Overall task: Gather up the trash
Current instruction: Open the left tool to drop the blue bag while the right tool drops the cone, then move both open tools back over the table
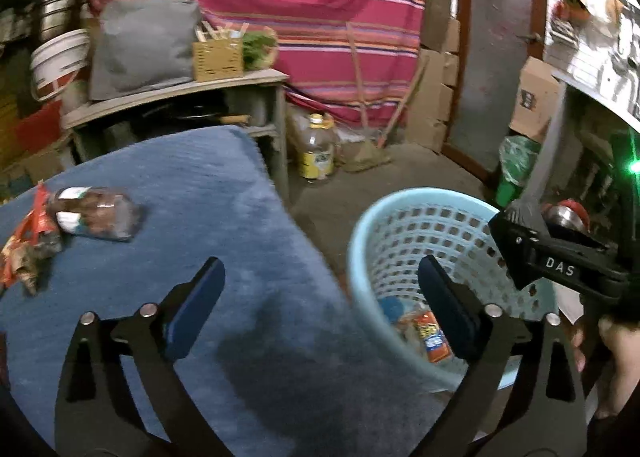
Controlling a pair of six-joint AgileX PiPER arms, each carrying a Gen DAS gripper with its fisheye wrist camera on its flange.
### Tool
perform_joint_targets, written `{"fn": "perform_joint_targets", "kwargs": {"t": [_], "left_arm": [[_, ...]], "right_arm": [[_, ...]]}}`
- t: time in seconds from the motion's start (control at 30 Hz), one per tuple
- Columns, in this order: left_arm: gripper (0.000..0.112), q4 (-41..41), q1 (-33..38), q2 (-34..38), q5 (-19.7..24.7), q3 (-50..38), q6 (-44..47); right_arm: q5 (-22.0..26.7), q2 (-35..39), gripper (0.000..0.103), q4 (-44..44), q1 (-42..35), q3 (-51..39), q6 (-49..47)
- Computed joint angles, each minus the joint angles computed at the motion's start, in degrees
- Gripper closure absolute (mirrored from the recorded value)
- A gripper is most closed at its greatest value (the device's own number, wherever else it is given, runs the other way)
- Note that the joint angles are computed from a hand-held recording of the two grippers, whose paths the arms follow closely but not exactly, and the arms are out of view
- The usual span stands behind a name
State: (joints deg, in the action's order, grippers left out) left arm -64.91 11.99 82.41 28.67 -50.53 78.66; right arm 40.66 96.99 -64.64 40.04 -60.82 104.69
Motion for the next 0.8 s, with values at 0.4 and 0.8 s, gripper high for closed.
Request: {"fn": "perform_joint_targets", "kwargs": {"t": [0.4,0.8], "left_arm": [[0.015,-1.2,16.6,2.6,7.4,-5.5,6.1],[0.015,-0.4,34.9,15.0,13.9,-19.4,7.3]], "right_arm": [[9.5,6.7,0.012,4.8,7.5,-13.8,-9.2],[13.9,23.3,0.01,7.9,16.7,-41.9,-22.3]]}}
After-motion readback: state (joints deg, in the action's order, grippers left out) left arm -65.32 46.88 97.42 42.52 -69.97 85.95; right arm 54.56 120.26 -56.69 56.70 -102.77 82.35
